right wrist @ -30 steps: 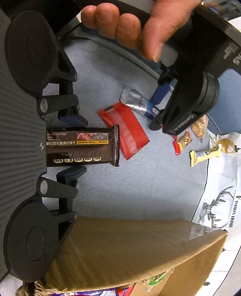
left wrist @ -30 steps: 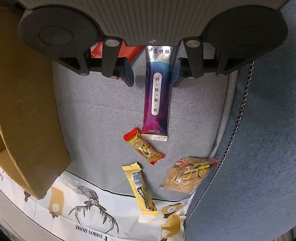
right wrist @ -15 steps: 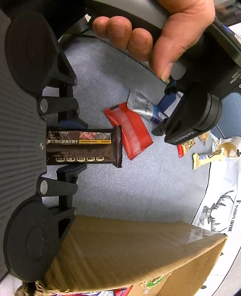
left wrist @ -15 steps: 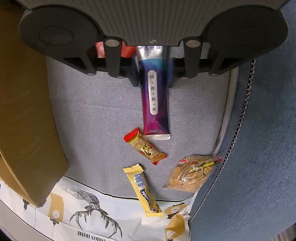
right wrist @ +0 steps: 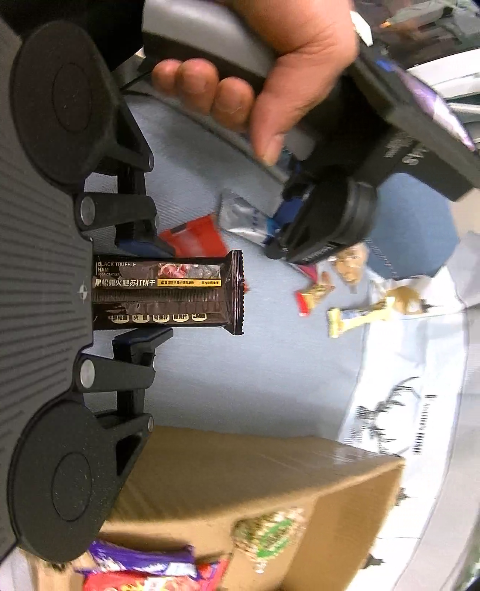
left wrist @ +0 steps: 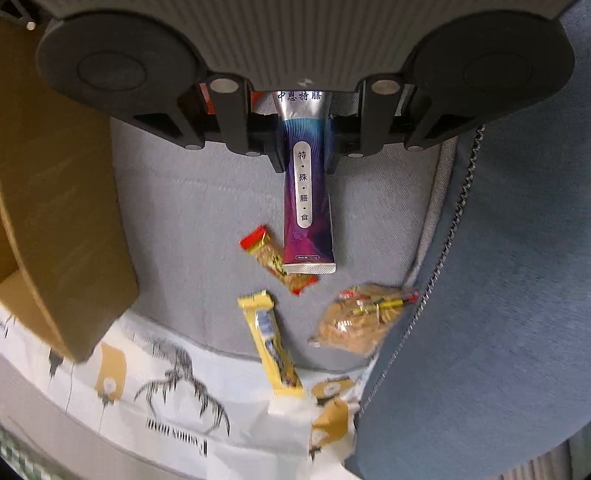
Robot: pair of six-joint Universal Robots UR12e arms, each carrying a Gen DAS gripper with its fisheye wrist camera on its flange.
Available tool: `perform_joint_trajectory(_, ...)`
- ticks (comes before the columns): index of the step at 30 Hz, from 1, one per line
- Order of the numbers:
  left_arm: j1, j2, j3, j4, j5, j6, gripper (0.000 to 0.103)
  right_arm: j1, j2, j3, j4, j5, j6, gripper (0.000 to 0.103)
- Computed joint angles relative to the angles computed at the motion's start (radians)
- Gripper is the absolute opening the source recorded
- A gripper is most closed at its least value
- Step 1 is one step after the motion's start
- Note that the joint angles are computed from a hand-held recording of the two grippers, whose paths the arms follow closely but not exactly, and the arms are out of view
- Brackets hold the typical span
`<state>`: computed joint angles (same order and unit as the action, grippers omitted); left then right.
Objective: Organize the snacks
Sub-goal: 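Lift and carry the purple pack and chocolate bar over the cardboard box with both tools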
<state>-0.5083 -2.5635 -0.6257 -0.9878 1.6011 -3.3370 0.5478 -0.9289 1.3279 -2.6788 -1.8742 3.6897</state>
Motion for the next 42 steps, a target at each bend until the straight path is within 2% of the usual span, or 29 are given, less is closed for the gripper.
perform_joint_trajectory(7, 0.002, 0.073, -0.138, 0.215, -0.006, -0.058, 0.022, 0.019, -0.018, 0.034, -0.166, -0.085, -0.093, 0.041)
perform_joint_trajectory(12, -0.003, 0.113, -0.217, 0.374, -0.006, -0.074, 0.022, 0.026, -0.041, 0.071, -0.357, -0.140, -0.174, 0.041)
perform_joint_trajectory(16, -0.012, 0.123, -0.237, 0.445, 0.003, -0.058, 0.022, 0.015, -0.078, 0.109, -0.477, -0.168, -0.221, 0.041)
perform_joint_trajectory(20, -0.015, 0.119, -0.233, 0.477, -0.011, -0.053, 0.022, -0.008, -0.117, 0.157, -0.552, -0.201, -0.261, 0.041)
perform_joint_trajectory(23, -0.017, 0.116, -0.231, 0.497, -0.015, -0.058, 0.022, -0.027, -0.140, 0.195, -0.578, -0.248, -0.292, 0.041)
perform_joint_trajectory(25, -0.019, 0.111, -0.224, 0.503, -0.014, -0.059, 0.022, -0.043, -0.152, 0.226, -0.588, -0.282, -0.283, 0.041)
perform_joint_trajectory(28, -0.024, 0.101, -0.207, 0.503, -0.016, -0.055, 0.022, -0.062, -0.165, 0.268, -0.561, -0.316, -0.180, 0.041)
perform_joint_trajectory(31, -0.030, 0.090, -0.190, 0.498, -0.019, -0.047, 0.022, -0.082, -0.180, 0.295, -0.495, -0.295, -0.082, 0.041)
perform_joint_trajectory(35, -0.036, 0.074, -0.165, 0.495, -0.030, -0.038, 0.022, -0.086, -0.180, 0.302, -0.503, -0.317, -0.099, 0.041)
perform_joint_trajectory(42, -0.041, 0.057, -0.137, 0.488, -0.049, -0.039, 0.022, -0.082, -0.189, 0.310, -0.448, -0.331, -0.065, 0.041)
